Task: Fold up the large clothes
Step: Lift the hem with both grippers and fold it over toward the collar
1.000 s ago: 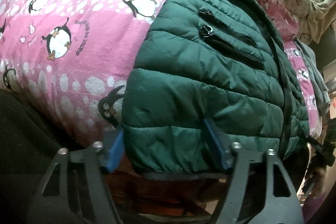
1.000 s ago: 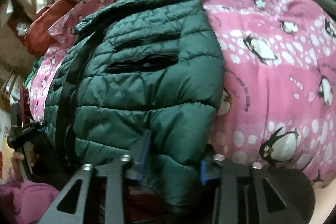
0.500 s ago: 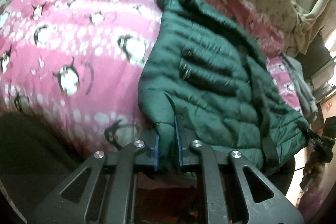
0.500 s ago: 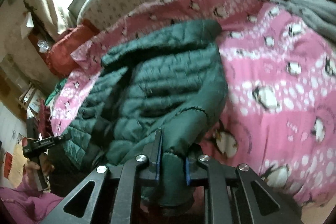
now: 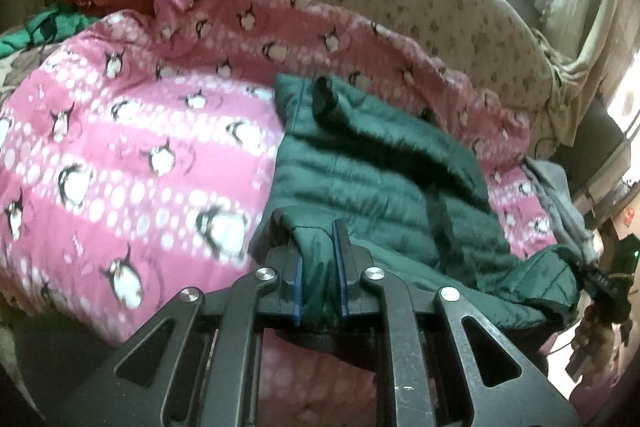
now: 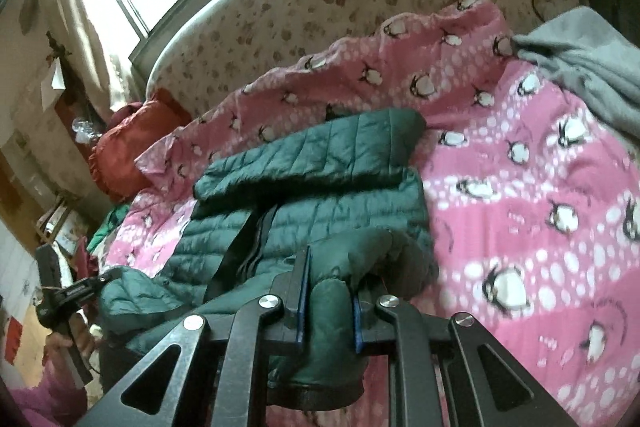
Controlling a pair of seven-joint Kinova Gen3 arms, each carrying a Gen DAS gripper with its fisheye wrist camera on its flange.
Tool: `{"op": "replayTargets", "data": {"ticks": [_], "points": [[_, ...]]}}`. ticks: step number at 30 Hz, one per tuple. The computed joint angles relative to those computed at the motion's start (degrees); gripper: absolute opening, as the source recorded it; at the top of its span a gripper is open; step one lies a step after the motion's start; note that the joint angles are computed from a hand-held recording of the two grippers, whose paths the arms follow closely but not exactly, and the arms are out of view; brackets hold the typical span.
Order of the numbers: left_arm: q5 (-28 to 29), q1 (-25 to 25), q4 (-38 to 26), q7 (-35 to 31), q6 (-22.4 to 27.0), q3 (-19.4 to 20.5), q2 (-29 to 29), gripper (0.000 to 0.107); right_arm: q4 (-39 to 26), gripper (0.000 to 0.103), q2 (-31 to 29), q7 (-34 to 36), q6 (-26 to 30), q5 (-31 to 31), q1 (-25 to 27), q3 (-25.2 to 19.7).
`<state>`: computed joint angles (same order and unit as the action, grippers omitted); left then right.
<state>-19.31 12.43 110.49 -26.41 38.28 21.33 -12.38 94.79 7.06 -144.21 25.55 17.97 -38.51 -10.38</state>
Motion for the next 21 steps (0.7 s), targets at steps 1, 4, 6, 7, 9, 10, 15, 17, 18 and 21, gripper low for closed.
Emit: {"op": "replayTargets", "data": {"ticks": [1,4,6,7,9,10,15,17,18,21], "points": [[-0.51,-0.44,-0.85,0.37,-0.05,0.11,0.77,0.012,-1.16,0.015,0.74,0.49,0.47,0.08,0.16,0.11],[-4.45,-1.15,-3.54,2.89,0.67,0.94,3.3,0.012,-4.01,0.015,2.53,2.41,1.21,-0.71,0.81,0.69],[-6.85,-0.42,-5.33,4.14,1.43,0.64,4.91,0.012,-6.14,0.015,3.82,2.73,2.15,-0.19,0.41,1.58],[-8.15,-0.06,-6.59,4.57,1.8,0.33,6.04,0.012,-7.29,0.015,4.53,3.03,2.72,-0.03,0.3,2.0],[-10.02,0.92,-8.37,5.57,2.29,-0.52,7.68,0.012,-9.05,0.015,5.75,3.82,3.32,-0.31,0.35,2.61],[-11.15,1.46,-9.35,6.04,2.63,-0.92,8.6,0.012,-9.99,0.015,6.41,4.55,3.6,-0.81,0.64,2.78],[-15.46,4.69,-13.44,7.72,4.34,-3.52,12.23,0.012,-15.26,0.015,10.0,7.36,6.2,-2.66,1.11,3.99],[-16.25,5.96,-14.73,7.77,4.67,-4.92,13.39,0.012,-17.42,0.015,11.39,8.45,7.41,-3.48,1.3,4.4],[-16.68,6.58,-15.62,7.58,4.98,-5.63,14.16,0.012,-18.5,0.015,12.02,9.06,8.08,-3.89,1.39,4.55],[-16.91,8.33,-18.39,6.39,6.1,-7.77,16.38,0.012,-21.47,0.015,13.74,10.48,9.95,-4.54,1.29,5.21]]}}
